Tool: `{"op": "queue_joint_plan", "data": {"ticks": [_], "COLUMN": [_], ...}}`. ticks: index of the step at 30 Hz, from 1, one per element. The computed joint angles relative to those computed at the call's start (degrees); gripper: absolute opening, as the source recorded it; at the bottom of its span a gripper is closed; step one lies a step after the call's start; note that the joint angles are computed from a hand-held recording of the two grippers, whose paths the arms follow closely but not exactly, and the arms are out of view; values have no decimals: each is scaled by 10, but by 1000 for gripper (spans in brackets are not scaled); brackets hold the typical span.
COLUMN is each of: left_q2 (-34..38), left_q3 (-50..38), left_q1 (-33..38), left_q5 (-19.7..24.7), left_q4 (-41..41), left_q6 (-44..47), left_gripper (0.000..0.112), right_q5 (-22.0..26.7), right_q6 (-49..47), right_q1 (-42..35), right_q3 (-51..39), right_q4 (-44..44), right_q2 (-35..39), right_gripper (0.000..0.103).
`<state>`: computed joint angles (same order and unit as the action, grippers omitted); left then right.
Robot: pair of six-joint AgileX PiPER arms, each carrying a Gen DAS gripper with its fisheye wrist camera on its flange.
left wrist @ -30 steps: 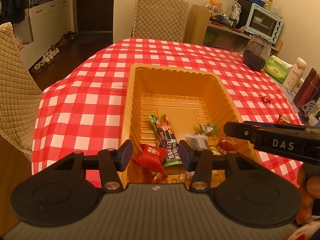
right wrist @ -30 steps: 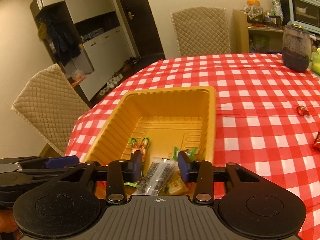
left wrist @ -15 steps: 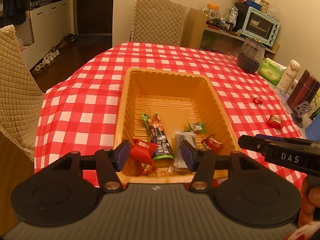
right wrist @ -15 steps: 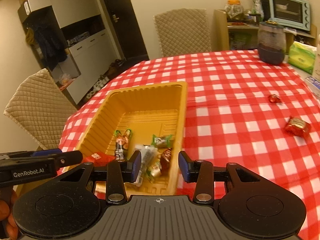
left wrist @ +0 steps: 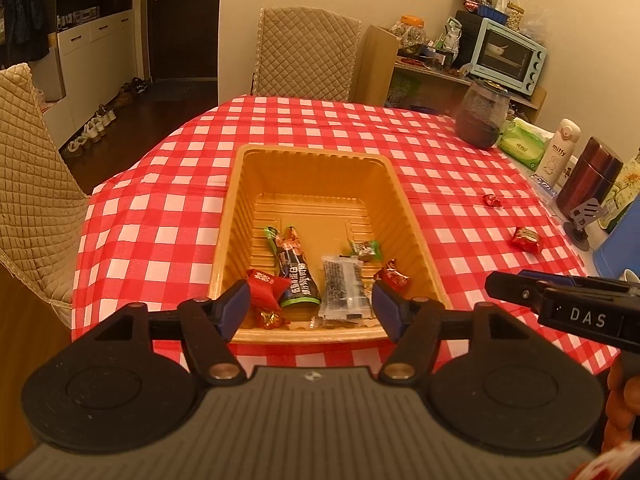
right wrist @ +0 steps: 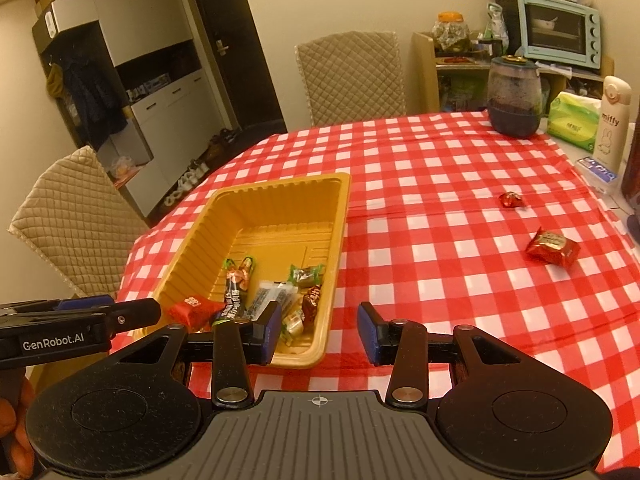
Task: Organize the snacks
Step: 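Withdraw both open tools from the tray toward the red candies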
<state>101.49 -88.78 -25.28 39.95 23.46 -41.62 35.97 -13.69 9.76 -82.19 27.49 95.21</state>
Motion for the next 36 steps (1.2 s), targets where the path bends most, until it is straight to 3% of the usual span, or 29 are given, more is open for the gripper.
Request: {"op": "queue_joint_plan", "data": {"ticks": [5,12,16,27,36], "left_q2": [-8,6,29,123,223], "left_q3": [3,-19,-51,-192,-347], "left_q1": [-17,-46,-64,-104,-122], "left_q5": [1,0,3,36,86], "left_q4": [15,15,12,-2,-33], "left_q6": [-22,-35,-29,1,45], "left_gripper": [79,90,95,95,95], "right_q5": [3,0,2,16,24], "right_q6": [-6,-10,-14,-40,-92], "right_q1": [-17,-58,-96,-203,-260], "right_q3": [21,62,78,81,49], "right_q4": [3,0,-1,16,30], "right_q2": [-24,-63,-81,-99,-57], "right_gripper": [43,44,51,60,69]}}
